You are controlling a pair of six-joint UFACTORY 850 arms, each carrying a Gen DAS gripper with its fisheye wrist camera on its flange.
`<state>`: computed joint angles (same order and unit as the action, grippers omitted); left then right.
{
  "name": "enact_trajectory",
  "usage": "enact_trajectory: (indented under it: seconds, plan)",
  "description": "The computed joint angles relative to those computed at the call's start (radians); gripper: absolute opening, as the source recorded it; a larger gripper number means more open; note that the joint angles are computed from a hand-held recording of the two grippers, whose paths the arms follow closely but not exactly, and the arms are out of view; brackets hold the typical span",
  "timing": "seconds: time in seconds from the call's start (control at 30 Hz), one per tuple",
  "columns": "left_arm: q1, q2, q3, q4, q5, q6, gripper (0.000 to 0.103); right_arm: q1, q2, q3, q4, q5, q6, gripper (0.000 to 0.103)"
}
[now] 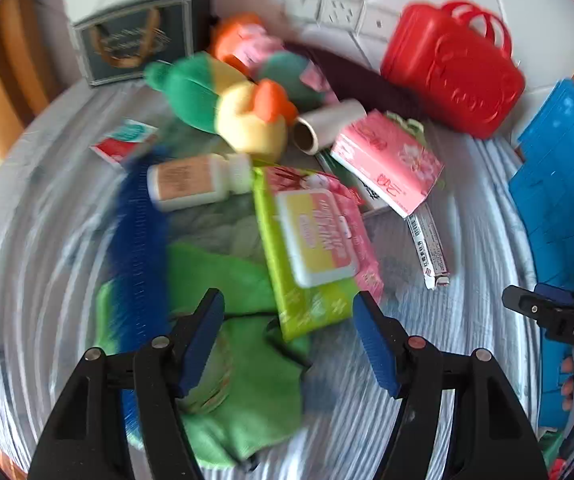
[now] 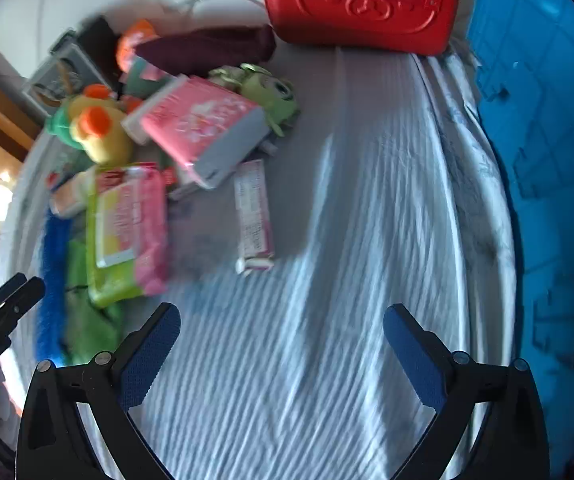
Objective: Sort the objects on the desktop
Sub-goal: 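Reach the right gripper to the pink-and-white tube box and close on it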
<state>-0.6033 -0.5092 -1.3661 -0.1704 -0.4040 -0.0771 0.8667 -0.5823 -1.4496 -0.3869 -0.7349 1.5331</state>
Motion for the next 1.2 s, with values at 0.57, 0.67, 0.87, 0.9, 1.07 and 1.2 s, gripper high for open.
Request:
enact_trajectory:
  seconds: [0.57,0.67,0.87,0.9,1.07,1.2]
  plan:
    - [-0.043,-0.412,-0.504,0.19,-0.224,-0.179,0.08,-0.138,-0.232,-0.195,0.219,0.047,-0.295,0.103]
    - [-0.047,-0.414,-0.498,0.231,-0.209,-0.192,0.082,-0.139,-0.264,-0.23,0.247,0.035,-0.329,0.103]
    - [-0.031,-0.388,-0.441,0.196,-0.198,-0.189,0.098,-0.117,-0.301,-0.289,0.174,-0.051,-0.293,0.103]
    - [-0.022,-0.393,-0.439,0.15,-0.197,-0.168,0.1,-0.112,-0.314,-0.309,0.16,-0.078,-0.283,0.103]
    - [-0.003,-0.41,-0.453,0.027,-0.201,-0.116,0.101,-0.096,-0.324,-0.324,0.102,-0.112,-0.221,0.103]
    - [-0.021,-0.423,-0.476,0.088,-0.192,-0.115,0.102,-0.095,-0.309,-0.297,0.056,-0.083,-0.235,0.103]
